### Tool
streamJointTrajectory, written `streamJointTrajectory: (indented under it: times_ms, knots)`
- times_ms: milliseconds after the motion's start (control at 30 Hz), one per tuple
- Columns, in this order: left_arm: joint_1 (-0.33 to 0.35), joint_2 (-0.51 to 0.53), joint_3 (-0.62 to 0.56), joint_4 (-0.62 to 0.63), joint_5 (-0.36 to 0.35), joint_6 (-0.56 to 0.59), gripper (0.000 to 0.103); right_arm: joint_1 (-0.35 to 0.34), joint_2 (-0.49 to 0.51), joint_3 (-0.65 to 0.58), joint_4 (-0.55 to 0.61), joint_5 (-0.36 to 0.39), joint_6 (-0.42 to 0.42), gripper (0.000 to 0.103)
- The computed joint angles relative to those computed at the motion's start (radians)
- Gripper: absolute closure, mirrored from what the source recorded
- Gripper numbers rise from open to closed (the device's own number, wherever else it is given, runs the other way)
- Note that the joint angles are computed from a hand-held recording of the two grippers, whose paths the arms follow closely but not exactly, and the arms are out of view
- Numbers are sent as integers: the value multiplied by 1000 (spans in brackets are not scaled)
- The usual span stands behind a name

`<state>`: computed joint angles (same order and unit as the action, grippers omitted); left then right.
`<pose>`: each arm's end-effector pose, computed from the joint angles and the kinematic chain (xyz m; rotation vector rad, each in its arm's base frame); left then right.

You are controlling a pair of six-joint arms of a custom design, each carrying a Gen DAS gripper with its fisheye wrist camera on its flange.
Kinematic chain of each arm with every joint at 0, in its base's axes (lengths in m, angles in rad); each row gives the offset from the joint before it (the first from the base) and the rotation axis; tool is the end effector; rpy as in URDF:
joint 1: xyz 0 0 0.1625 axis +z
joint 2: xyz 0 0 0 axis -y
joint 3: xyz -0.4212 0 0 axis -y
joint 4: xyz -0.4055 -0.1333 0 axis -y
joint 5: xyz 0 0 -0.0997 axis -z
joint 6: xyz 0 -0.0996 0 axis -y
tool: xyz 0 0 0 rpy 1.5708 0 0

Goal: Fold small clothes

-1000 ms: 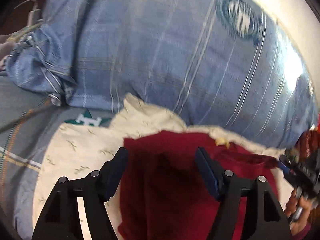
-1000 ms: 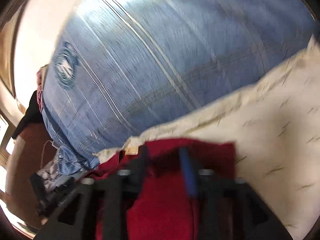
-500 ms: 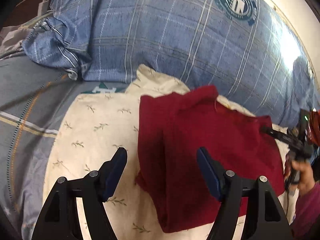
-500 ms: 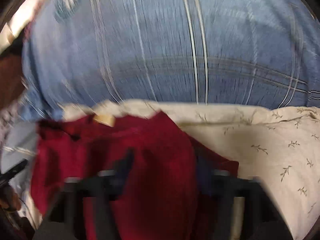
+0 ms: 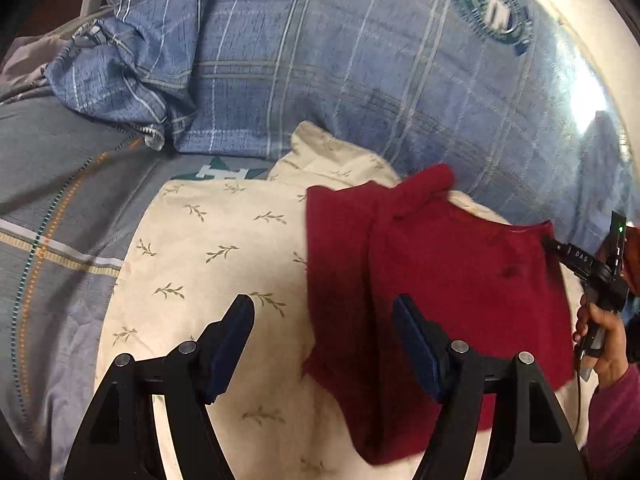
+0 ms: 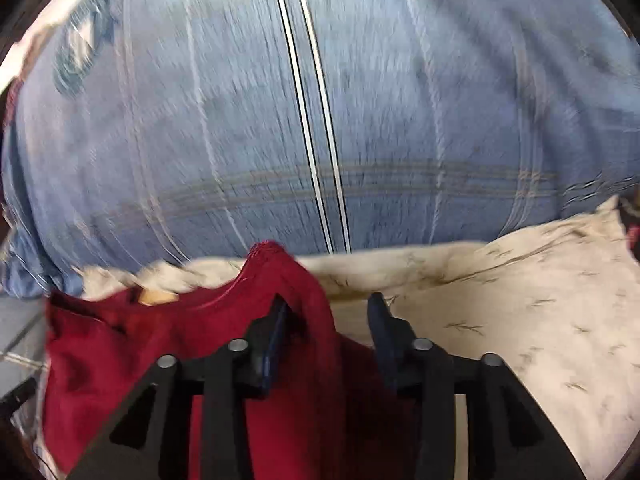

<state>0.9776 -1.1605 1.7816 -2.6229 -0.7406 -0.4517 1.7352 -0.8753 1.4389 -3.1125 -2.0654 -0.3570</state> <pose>-0.1731 -0.6267 0.2934 -0.0624 2.4523 -1.0002 0.2061 -0.7170 0.3030 0.2968 -2.3217 1.1725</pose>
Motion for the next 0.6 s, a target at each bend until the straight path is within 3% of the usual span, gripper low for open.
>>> streamJointTrajectory:
  times_ms: [133,233,300,367,500,533,600]
  knots:
    - [-26,-52,37,12,-45,-1,32,31,-62,46,177,217,-12,56]
    - [-44,-74,53,62,-99,5,32,66,-10,-8,294,337,-76,42]
    - [-51,-81,82,63,-120,-5,31,91,56,-61,309,353,-120,38]
    - [-45,-84,100,76,-151,-1,31,113,138,-141,308,322,-150,38]
    - [-36,-70,103,72,-146,65,31,130,252,-288,438,276,-155,38]
    - [-34,-70,103,57,-157,90,31,133,275,-315,458,270,-168,41]
    - [-23,-68,107,8,-186,117,31,135,300,-342,484,257,-211,82]
